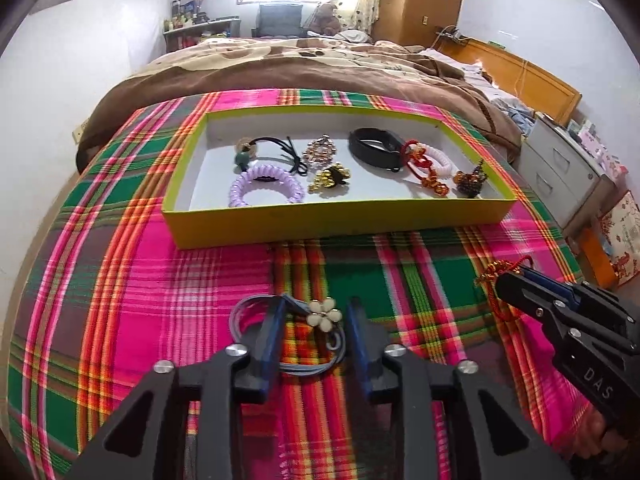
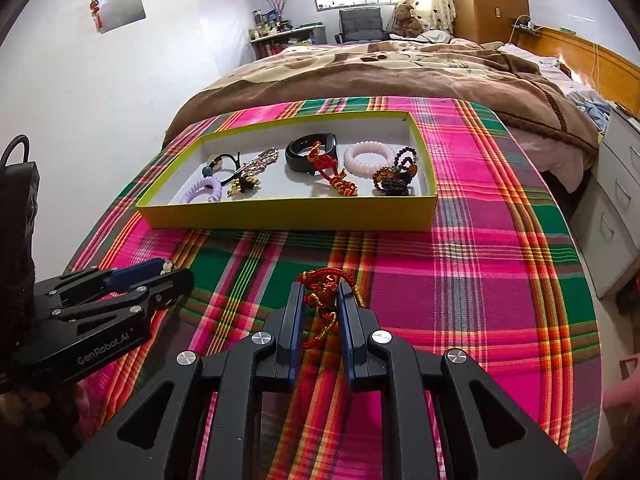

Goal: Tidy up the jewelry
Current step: 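Grasp the red tassel cord with the right tool while the left tool grasps the grey flower hair tie, then carry the red tassel cord and flower hair tie into the white box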

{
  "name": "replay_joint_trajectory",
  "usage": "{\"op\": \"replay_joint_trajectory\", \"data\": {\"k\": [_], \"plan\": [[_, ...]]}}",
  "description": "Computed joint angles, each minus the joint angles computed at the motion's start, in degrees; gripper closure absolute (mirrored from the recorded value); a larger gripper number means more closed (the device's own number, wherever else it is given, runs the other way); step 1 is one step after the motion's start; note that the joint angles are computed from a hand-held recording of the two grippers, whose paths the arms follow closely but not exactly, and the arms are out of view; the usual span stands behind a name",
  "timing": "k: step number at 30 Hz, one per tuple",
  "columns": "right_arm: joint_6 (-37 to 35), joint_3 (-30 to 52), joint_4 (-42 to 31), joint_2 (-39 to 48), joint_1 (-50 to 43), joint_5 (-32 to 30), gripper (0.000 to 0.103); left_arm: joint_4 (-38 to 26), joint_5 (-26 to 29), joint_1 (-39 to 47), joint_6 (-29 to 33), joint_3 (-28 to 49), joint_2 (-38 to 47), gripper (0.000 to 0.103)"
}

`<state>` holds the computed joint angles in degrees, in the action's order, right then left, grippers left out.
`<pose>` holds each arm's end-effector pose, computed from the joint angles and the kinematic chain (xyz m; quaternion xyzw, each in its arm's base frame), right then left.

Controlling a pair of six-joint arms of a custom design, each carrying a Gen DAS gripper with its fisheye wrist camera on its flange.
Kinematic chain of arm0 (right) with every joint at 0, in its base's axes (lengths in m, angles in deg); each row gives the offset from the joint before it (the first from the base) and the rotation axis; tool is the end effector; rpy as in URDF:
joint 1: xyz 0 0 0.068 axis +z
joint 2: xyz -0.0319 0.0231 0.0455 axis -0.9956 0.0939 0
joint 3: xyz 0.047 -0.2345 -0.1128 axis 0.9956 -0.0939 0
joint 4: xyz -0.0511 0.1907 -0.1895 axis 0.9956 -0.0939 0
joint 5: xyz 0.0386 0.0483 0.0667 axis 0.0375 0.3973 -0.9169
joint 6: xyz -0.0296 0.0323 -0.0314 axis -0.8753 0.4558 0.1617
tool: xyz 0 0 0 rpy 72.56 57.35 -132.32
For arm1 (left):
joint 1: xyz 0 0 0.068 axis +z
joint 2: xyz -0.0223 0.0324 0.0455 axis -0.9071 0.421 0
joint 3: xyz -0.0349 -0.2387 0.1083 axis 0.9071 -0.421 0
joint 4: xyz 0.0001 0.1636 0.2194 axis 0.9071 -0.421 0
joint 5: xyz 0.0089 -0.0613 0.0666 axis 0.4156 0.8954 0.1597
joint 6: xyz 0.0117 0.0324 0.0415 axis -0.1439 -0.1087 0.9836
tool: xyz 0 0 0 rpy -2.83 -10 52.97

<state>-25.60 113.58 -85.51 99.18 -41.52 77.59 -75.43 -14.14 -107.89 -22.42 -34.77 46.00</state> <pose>0.1837 0.1622 0.1397 -0.0897 0.9240 0.1319 0.3476 0.1813 -0.1521 0.1534 0.0223 0.9466 -0.0510 0.3176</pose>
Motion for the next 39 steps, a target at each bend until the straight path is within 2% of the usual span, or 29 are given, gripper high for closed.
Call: {"op": "replay_joint_trajectory", "data": {"k": [3, 6, 14, 30, 39], "plan": [[-0.13, -0.07, 0.04, -0.05, -0.05, -0.04, 0.086, -0.32, -0.11, 0.07, 0.18, -0.03, -0.22, 0.079], [-0.07, -0.03, -0.02, 0.0, 0.02, 0.09, 0.086, -0.37, -0.24, 0.06, 0.46, -0.19, -0.45, 0.086], [0.3, -0.11, -0.61, -0.81, 0.49, 0.91, 0.086, -0.13, 0.76, 0.09, 0.61, -1.71, -3.0, 0.086], [1.2, 0.14, -2.84, -3.71, 2.52, 3.2, 0.086, -3.12, -0.61, -0.9, -0.02, -3.09, -9.8, 0.086], [0.46, 1.08, -4.26, -6.06, 1.81, 4.05, 0.086, -5.06, -1.57, -1.0, 2.06, -1.71, -13.34, 0.086]]}}
